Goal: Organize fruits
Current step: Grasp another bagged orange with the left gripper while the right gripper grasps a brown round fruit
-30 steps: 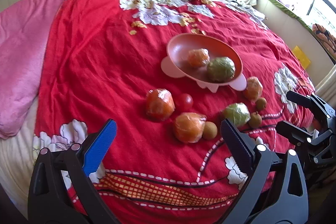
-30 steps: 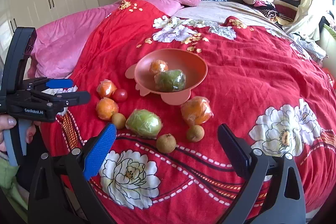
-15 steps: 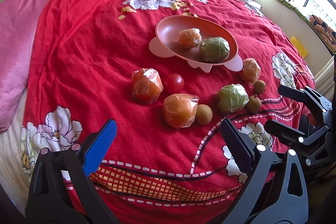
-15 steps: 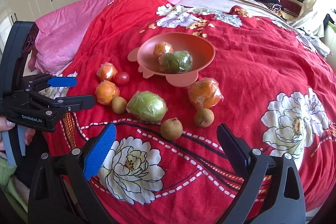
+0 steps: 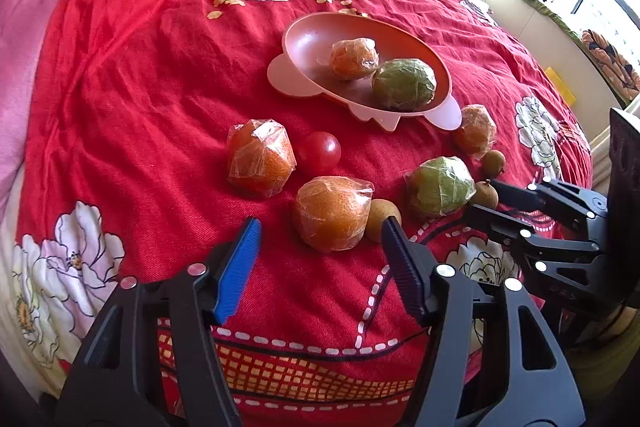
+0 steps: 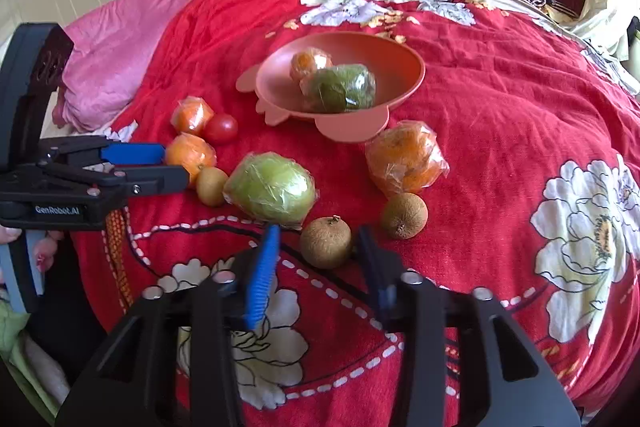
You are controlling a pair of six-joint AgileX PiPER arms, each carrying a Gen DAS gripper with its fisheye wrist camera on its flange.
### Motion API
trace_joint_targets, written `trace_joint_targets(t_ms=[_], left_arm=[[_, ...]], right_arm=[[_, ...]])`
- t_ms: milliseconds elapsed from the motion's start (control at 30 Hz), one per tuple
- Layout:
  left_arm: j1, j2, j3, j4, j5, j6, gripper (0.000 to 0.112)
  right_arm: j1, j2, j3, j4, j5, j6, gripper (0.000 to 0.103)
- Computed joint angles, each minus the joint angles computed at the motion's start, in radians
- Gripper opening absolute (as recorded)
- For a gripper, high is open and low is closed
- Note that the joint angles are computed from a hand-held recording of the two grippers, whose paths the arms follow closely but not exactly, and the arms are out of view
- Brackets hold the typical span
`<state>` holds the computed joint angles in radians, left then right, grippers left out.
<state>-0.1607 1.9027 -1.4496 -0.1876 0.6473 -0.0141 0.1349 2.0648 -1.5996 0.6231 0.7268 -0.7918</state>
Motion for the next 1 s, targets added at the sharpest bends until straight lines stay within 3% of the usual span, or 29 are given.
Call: trace_joint_targets(t_ms=[100,433,1000], left_arm=[[0.003,0.008,-0.009,-0.011,0.004,0.012,0.050],[0.040,0.067,-0.075,-0.146,0.044,0.110,0.034],[0.058,0.012,-0.054,-0.230,0.054,0.172,0.032]], right_arm=[[-0.014,0.016,-0.017,0.025,0.017,-0.006,0.025],[-0.021,0.026,-0.030,0.037,0.025,-0.020,0.025],[-0.036,-0.009,-0.019,0.099,0.051,-0.050,0.025]])
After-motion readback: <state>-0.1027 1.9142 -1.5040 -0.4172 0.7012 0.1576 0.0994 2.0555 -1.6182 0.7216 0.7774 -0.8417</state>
